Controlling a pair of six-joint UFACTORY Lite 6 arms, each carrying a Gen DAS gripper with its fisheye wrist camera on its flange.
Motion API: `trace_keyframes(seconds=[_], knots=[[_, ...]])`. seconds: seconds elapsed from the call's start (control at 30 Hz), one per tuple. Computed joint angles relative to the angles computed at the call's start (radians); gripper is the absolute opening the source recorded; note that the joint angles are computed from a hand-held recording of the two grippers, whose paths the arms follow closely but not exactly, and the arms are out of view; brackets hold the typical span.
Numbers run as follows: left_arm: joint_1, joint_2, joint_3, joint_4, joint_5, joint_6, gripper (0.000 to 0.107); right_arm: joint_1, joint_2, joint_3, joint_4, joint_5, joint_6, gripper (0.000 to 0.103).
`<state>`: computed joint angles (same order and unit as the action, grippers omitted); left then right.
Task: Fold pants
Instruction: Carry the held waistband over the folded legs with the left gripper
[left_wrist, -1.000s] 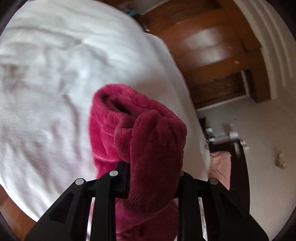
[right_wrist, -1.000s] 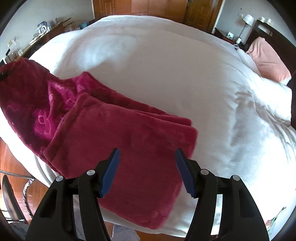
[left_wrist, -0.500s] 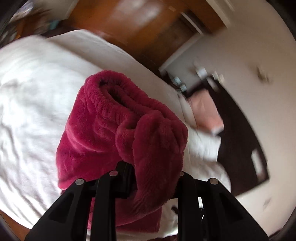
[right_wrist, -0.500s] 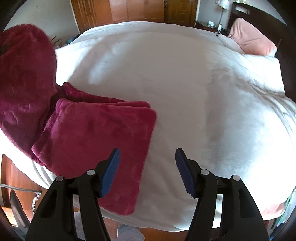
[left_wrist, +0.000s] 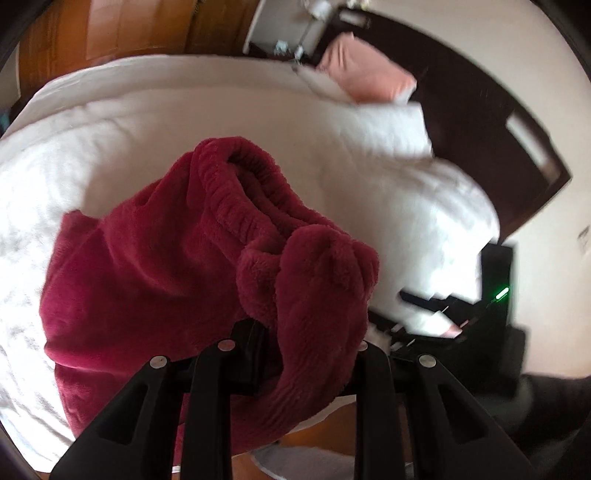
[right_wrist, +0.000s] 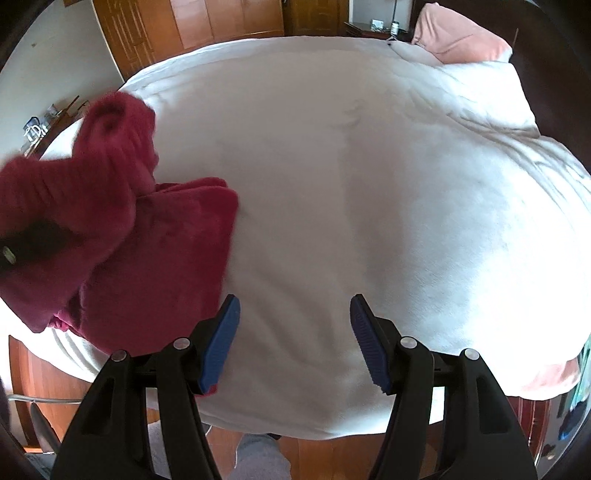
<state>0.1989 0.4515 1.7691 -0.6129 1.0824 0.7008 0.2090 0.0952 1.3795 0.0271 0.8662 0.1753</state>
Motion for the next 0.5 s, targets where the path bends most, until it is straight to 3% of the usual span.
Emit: trace_keyframes(seconds=[0.17,0.33,0.5], knots=[[-0.05,-0.023,-0.155,0.055,-0.096,0.038,0.025,-0.021,-0.027,-0.037,0.009,0.006,-0.016,0.063],[-0.11,-0.064,-0.267,0.106,-0.181,0.036,0.038,-0.053,0.011,0.018,0.071,0.011,-0.087,0.063],[-0.105,-0.085,-0.291,0.086,-0.15,0.043,0.048,-0.085,0.108,0.177,0.253,0.068,-0.201,0.063]])
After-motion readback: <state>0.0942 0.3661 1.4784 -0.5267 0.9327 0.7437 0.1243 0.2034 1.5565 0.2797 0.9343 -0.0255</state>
